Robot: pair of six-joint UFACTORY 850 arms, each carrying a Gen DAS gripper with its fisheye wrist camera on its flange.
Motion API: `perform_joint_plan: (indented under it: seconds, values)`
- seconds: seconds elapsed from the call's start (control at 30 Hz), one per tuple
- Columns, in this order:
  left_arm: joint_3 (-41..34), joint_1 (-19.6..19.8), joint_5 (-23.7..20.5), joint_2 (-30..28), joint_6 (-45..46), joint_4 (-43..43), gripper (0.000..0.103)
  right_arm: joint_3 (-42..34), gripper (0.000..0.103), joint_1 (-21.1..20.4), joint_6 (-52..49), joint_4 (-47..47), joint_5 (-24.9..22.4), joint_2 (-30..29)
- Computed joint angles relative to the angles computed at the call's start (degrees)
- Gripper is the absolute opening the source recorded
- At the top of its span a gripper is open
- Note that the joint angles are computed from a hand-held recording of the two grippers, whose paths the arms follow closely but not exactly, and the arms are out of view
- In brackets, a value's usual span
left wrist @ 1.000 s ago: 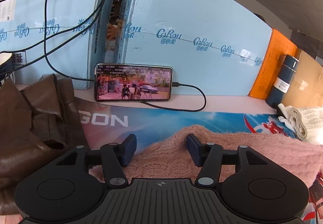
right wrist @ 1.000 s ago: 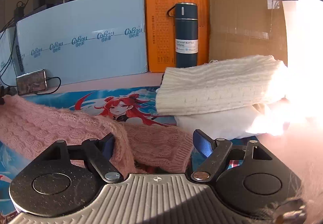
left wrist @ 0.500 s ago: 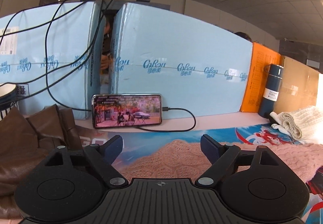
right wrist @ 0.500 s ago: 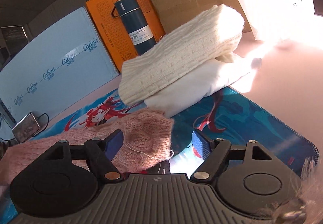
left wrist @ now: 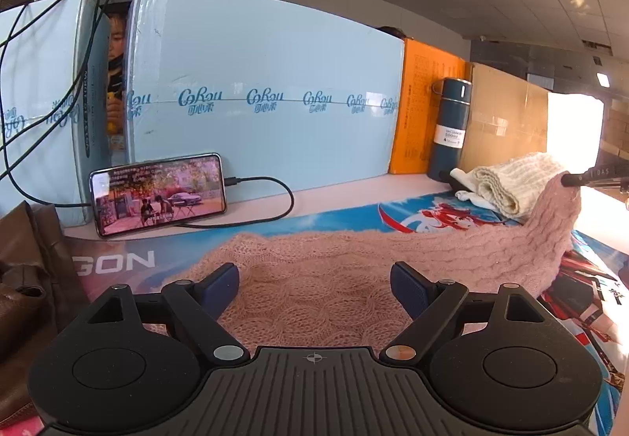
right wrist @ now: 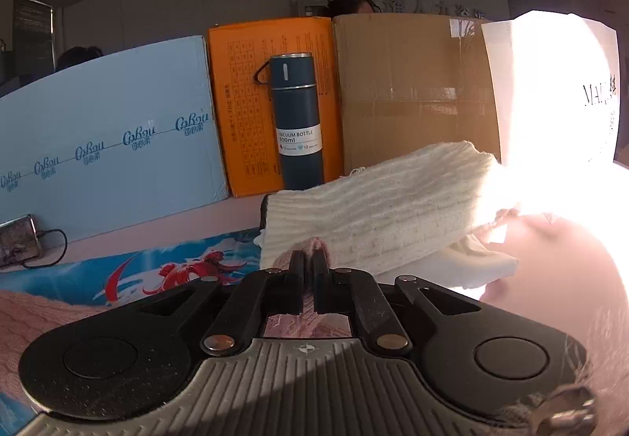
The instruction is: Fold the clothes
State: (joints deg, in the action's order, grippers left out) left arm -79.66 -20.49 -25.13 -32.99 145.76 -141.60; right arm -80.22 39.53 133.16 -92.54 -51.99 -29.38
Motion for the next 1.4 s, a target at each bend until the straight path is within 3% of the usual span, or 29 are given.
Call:
perform_joint_plan:
  seconds: [0.13,0.23,0.37,0.63,0.67,0.7,0.77,0.87,0.9,0.93,1.0,1.07,1.23,1.37,1.4]
  values:
    - [0.7,0.1,-0.3,0.4,1.3,-1.6,0.087,-0.6,0.004,-0.9,13.7,-6.8,-3.3,-0.1]
    - [0.8,0.0,-0.3,0.4,2.1,-2.1,0.087,-4.9,0.004,-2.0,4.2,2.1,-2.1,-2.9]
    - [0.9,0.0,-0.2,0.5,2.5,-2.6,0.087,-5.2,0.004,-3.0,-4.0,13.0,1.2,-4.4]
    - [0.5,-0.1,0.5,0.4,2.8,-3.4,0.087,0.9,0.004,-2.4,0.9,15.5,5.9,0.3]
    - [0.6,-0.1,0.4,0.4,3.1,-3.8,0.087,0.4,0.010,-2.6,0.7,17.1,5.8,0.1]
    - [0.8,-0.1,0.2,0.5,3.6,-4.3,0.087,-0.1,0.034,-2.7,0.4,18.7,5.8,-0.2]
    - [0.9,-0.1,0.0,0.6,4.1,-5.1,0.087,0.1,0.061,-3.0,2.8,18.7,7.3,-0.2]
    - [0.9,0.0,-0.1,0.6,4.0,-5.3,0.087,-0.8,0.060,-2.9,4.3,17.6,10.2,-1.4]
    - [0.9,0.1,-0.2,0.5,3.5,-4.8,0.087,-2.2,0.056,-2.4,1.8,18.4,8.2,-2.6]
    - [0.9,0.1,-0.3,0.5,3.0,-4.3,0.087,-5.0,0.049,-1.6,-3.1,20.3,4.9,-4.8]
    - [0.6,0.3,-0.4,0.4,1.4,-3.0,0.088,-7.3,0.021,-0.2,-6.0,20.2,2.2,-6.8]
    - [0.5,0.5,-0.4,0.2,-0.1,-2.1,0.088,-7.2,0.015,0.8,-4.8,18.0,1.4,-7.0]
    - [0.5,0.6,-0.6,0.3,-0.6,-2.3,0.088,-1.4,0.014,3.8,4.7,9.0,-6.4,-2.7]
    - [0.8,0.2,-0.3,0.5,2.4,-3.6,0.088,-2.6,0.013,4.2,0.2,13.3,-17.7,-3.4]
    - [1.0,0.1,-0.5,0.6,3.1,-4.3,0.089,-2.2,0.013,4.1,1.1,13.4,-17.8,-3.0]
